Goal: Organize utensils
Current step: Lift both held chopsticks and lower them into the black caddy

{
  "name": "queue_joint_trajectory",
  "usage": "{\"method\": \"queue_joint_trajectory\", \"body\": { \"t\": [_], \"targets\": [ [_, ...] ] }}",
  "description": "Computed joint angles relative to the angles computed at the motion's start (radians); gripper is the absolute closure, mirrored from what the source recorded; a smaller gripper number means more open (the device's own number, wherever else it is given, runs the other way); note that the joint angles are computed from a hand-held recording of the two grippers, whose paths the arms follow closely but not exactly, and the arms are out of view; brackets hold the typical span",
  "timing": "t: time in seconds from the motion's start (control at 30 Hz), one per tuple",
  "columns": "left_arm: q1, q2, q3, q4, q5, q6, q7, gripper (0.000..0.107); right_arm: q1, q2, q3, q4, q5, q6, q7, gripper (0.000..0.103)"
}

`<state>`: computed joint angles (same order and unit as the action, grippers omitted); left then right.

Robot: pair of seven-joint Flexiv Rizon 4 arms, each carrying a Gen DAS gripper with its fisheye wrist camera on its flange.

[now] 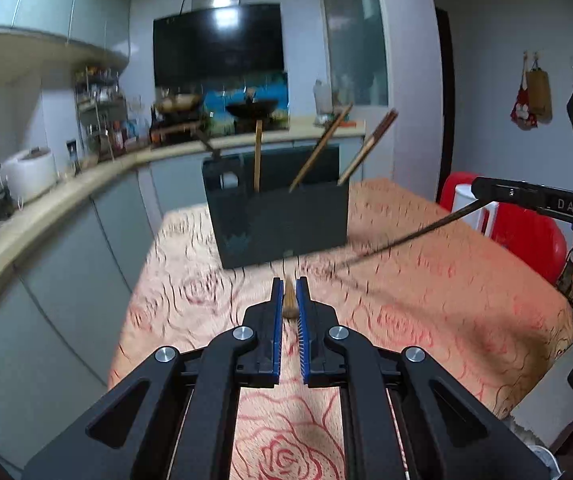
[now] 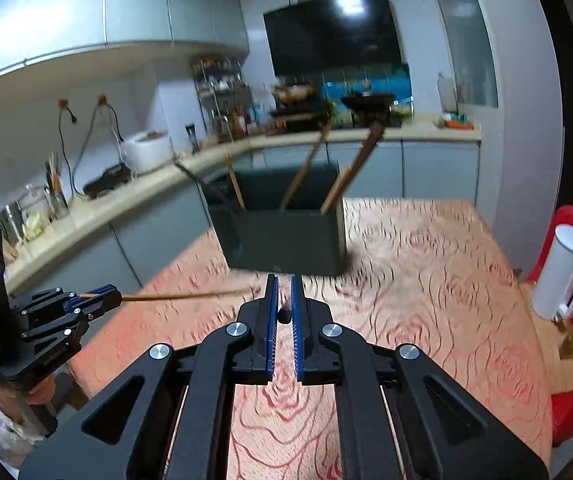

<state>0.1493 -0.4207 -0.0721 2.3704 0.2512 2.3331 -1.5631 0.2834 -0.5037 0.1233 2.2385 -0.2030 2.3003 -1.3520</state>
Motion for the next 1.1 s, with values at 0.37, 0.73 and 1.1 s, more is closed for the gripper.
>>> {"method": "queue_joint_trajectory", "body": {
  "t": [0.37, 0.73, 1.1],
  "targets": [
    [0.162, 0.114, -0.099, -0.095, 0.226, -0.105, -0.161, 0.101, -0.026, 0.051, 0.011, -0.022, -0.051, 0.009, 0.025, 0.096],
    [0.419, 0.144, -0.346, -0.211, 0.477, -0.271, -0.424, 0.101, -0.045, 0.068, 0.014, -0.075, -0.094, -0.084, 0.077, 0.096],
    [0.782, 0.118, -0.777, -0.208, 0.446, -0.423, -0.378, 0.101, -0.005, 0.092, -0.008, -0.143, -0.073, -0.220, 0.081, 0.096]
  ]
}}
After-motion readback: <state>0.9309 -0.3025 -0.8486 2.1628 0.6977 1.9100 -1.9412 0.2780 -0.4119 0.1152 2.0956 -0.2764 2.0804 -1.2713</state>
